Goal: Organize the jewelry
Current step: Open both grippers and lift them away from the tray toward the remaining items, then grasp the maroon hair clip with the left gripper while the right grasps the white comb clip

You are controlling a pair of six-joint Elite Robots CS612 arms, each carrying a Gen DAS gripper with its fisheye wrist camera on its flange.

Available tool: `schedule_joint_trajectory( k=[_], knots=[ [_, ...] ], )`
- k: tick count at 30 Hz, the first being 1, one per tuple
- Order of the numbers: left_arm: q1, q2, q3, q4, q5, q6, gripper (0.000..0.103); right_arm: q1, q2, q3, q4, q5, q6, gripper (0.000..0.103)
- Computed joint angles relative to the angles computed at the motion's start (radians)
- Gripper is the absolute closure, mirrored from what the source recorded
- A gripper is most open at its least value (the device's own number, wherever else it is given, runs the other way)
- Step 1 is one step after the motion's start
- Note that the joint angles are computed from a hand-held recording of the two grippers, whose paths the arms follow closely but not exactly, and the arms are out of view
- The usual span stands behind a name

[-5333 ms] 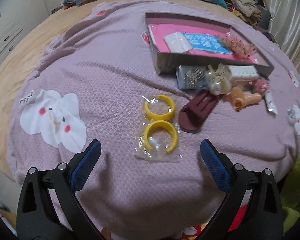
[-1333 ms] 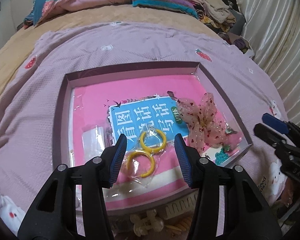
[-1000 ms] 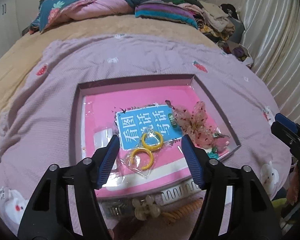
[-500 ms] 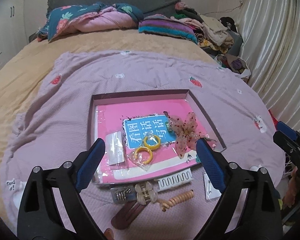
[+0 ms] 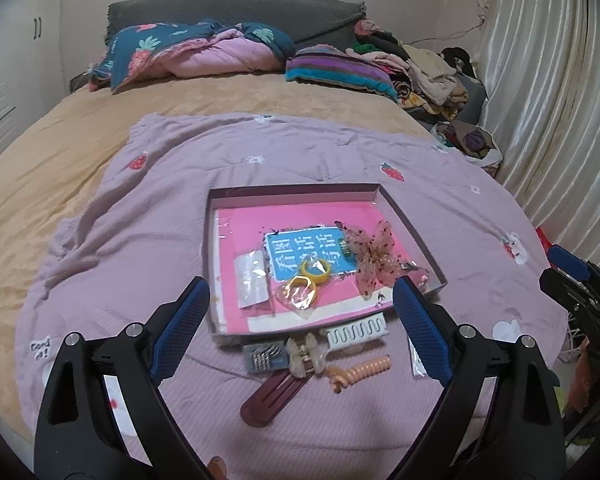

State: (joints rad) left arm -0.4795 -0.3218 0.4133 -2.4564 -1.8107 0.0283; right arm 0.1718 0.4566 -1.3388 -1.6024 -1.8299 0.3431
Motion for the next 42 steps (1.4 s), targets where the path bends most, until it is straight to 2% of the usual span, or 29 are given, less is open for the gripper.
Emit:
schedule_joint_trajectory(
  k=[13, 22, 30, 40, 42],
  knots=[
    [0.012, -0.078, 0.179, -0.075, 0.039, 0.001, 0.017, 0.016, 0.001, 0.002, 0.015, 0.041, -0.017, 0.021],
    [0.014, -0.107, 0.253, -0.093, 0.065, 0.022, 0.017, 0.02, 0.007, 0.004, 0.04, 0.086, -0.018, 0.02],
    [0.014, -0.112, 0.28, -0.079, 0.081, 0.047, 0.017, 0.017, 0.01, 0.013, 0.058, 0.13, -0.004, 0.02],
    [0.013, -0.095, 0.281, -0.019, 0.077, 0.104, 0.017, 0.003, 0.0, 0.061, 0.1, 0.206, -0.004, 0.02],
    [0.011, -0.086, 0.271, -0.003, 0.078, 0.117, 0.021, -0.001, -0.003, 0.082, 0.105, 0.23, -0.006, 0.02]
  ],
)
